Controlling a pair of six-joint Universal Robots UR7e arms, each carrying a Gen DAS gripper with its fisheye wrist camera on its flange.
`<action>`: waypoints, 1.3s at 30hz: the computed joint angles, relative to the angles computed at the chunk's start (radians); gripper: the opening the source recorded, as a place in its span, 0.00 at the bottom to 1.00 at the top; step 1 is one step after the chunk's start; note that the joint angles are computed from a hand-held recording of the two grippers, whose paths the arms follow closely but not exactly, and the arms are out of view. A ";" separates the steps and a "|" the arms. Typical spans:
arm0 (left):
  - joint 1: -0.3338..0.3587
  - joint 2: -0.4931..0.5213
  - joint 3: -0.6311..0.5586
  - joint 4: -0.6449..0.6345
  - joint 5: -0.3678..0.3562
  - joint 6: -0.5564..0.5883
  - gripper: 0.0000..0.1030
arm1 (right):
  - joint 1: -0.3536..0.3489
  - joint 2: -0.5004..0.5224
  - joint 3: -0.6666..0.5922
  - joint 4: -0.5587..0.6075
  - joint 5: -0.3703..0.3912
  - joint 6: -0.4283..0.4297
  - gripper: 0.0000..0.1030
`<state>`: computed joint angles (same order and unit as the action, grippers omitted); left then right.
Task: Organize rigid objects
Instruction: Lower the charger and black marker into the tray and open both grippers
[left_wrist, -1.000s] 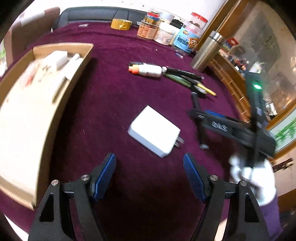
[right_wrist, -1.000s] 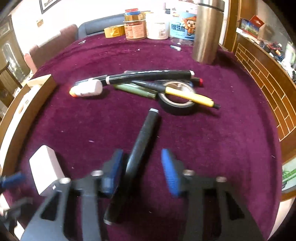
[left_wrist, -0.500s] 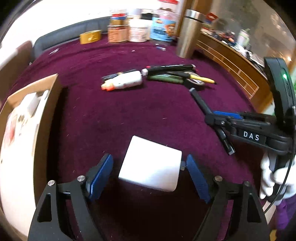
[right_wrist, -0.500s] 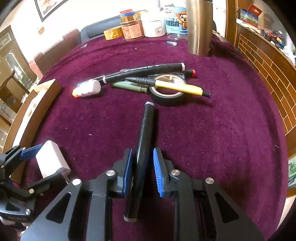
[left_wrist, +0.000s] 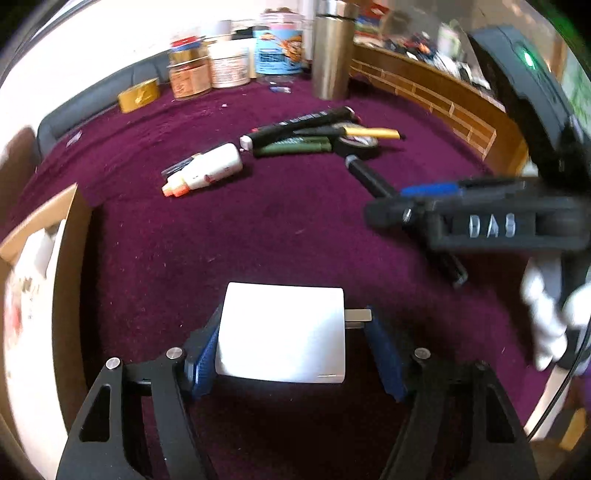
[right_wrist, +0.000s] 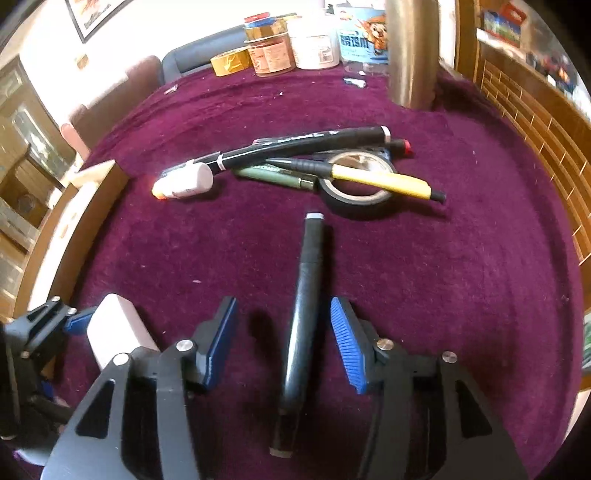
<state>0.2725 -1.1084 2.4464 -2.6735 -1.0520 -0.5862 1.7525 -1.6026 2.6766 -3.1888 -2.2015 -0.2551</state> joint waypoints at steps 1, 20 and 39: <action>0.003 -0.006 0.005 -0.008 0.000 -0.018 0.63 | 0.019 0.030 0.002 -0.035 -0.035 -0.007 0.41; 0.004 -0.738 0.066 0.657 0.229 -0.418 0.63 | 0.167 -0.057 -0.105 0.286 0.399 0.207 0.12; 0.412 -0.538 -0.055 0.484 0.345 -0.239 0.64 | 0.199 0.592 -0.402 0.130 0.516 0.433 0.13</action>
